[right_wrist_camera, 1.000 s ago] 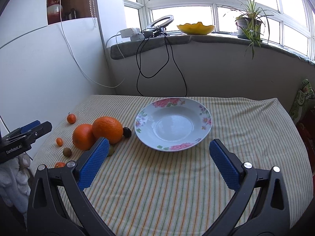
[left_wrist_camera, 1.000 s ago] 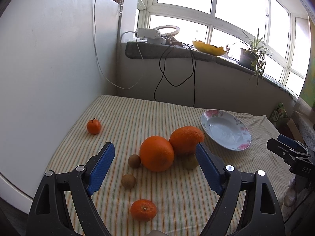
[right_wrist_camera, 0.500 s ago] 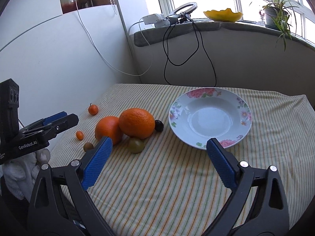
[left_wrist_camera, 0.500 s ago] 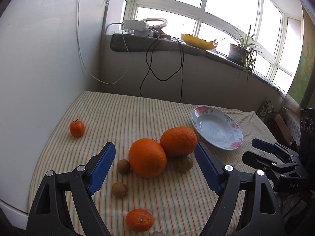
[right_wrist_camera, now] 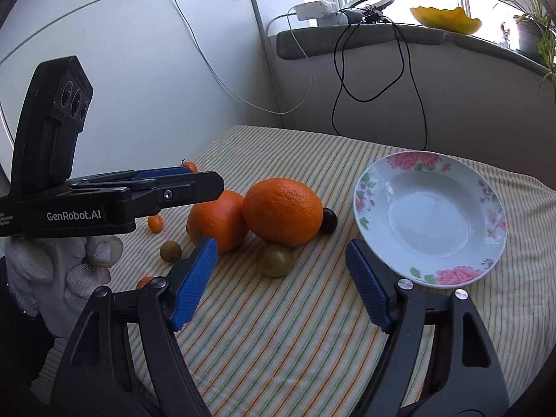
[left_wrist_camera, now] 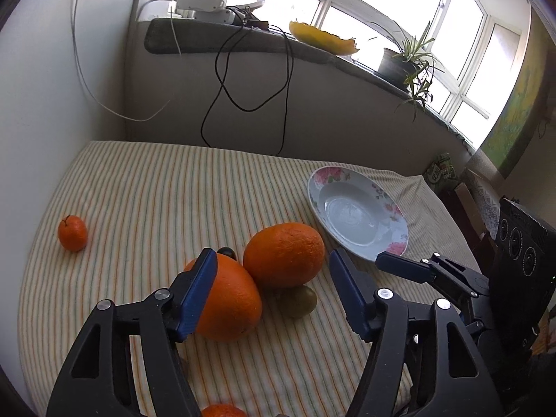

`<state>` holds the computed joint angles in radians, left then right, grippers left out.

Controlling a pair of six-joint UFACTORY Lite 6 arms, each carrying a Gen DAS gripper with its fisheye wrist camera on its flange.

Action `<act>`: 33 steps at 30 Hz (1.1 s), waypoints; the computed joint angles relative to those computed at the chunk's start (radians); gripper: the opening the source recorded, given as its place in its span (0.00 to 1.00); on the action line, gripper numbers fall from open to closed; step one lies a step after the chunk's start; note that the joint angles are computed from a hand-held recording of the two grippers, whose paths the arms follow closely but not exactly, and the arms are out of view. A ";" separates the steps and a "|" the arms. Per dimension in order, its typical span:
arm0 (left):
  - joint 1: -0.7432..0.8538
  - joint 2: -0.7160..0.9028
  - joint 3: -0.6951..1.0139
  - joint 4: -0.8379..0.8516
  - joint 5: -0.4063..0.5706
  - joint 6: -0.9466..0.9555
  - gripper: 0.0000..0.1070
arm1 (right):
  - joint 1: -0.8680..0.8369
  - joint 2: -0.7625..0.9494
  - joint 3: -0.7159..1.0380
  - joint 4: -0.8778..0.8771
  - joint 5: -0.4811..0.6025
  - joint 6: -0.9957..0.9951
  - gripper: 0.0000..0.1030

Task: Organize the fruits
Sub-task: 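Move the right tool to the large orange and close around it, then lift the large orange with the right tool and carry it over the plate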

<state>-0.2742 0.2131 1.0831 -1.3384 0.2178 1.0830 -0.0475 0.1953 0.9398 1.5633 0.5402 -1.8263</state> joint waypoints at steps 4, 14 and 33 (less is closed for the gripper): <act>0.017 0.085 0.111 0.191 0.065 -0.181 0.61 | 0.014 0.071 0.064 -0.010 0.011 0.026 0.72; 0.049 0.311 0.449 0.600 0.291 -0.581 0.59 | 0.055 0.188 0.172 -0.017 -0.008 0.061 0.66; 0.050 0.582 0.875 0.838 0.658 -0.786 0.54 | 0.047 0.284 0.261 -0.032 0.006 0.114 0.59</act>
<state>-0.2245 0.7950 1.9580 -0.5003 0.8758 0.2969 -0.0005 0.4796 1.2010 1.5309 0.5460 -1.7122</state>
